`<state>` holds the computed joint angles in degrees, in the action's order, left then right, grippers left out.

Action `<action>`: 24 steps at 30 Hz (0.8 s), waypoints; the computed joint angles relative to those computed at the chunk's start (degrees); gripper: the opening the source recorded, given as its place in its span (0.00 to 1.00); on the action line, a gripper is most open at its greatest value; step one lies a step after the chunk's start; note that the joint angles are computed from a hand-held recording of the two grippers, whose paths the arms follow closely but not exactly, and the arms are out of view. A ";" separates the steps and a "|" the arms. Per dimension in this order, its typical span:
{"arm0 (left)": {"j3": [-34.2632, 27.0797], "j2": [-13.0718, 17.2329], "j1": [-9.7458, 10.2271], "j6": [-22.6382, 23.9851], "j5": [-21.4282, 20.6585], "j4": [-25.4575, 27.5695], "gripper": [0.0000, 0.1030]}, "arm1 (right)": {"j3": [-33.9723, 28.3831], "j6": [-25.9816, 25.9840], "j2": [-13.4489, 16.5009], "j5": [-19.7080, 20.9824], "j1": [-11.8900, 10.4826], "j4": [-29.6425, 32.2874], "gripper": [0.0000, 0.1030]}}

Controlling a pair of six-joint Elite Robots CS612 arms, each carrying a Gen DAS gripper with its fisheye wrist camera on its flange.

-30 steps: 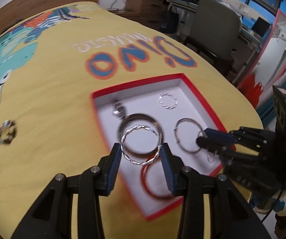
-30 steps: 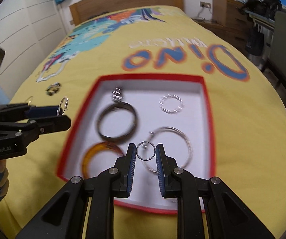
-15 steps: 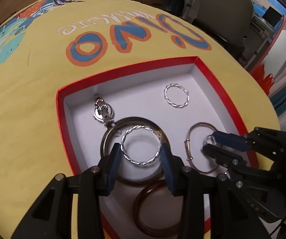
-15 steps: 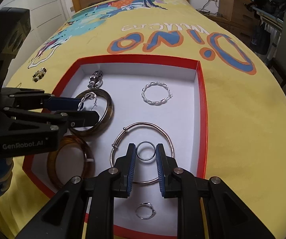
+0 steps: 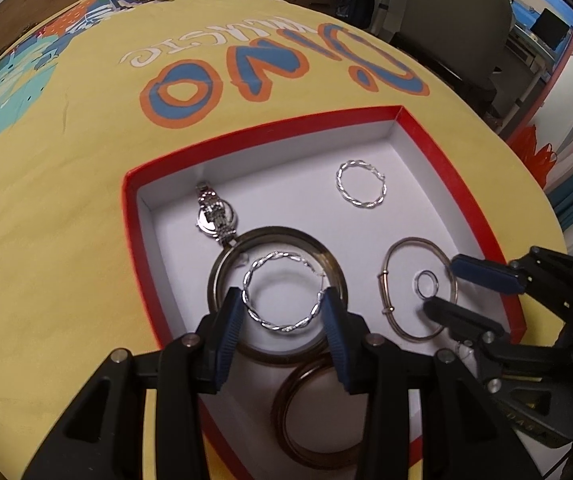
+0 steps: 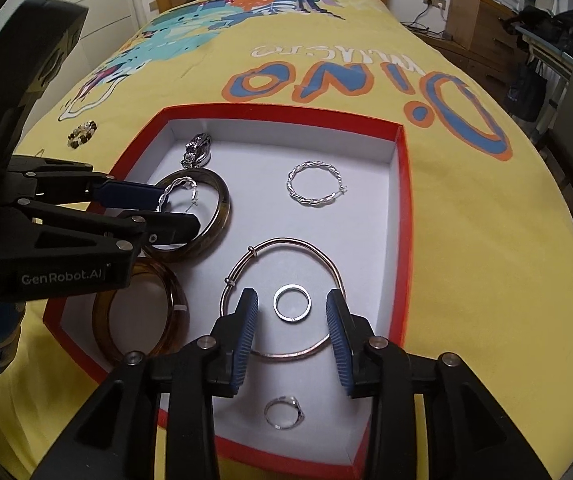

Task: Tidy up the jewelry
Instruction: 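Carry the hoop and ring into the red box and open both tools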

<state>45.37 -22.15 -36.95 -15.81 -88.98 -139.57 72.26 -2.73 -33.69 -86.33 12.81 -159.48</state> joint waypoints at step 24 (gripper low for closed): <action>7.92 -5.00 -1.21 1.71 -0.02 3.19 0.38 | 11.68 6.58 -7.91 -3.60 0.16 -8.61 0.36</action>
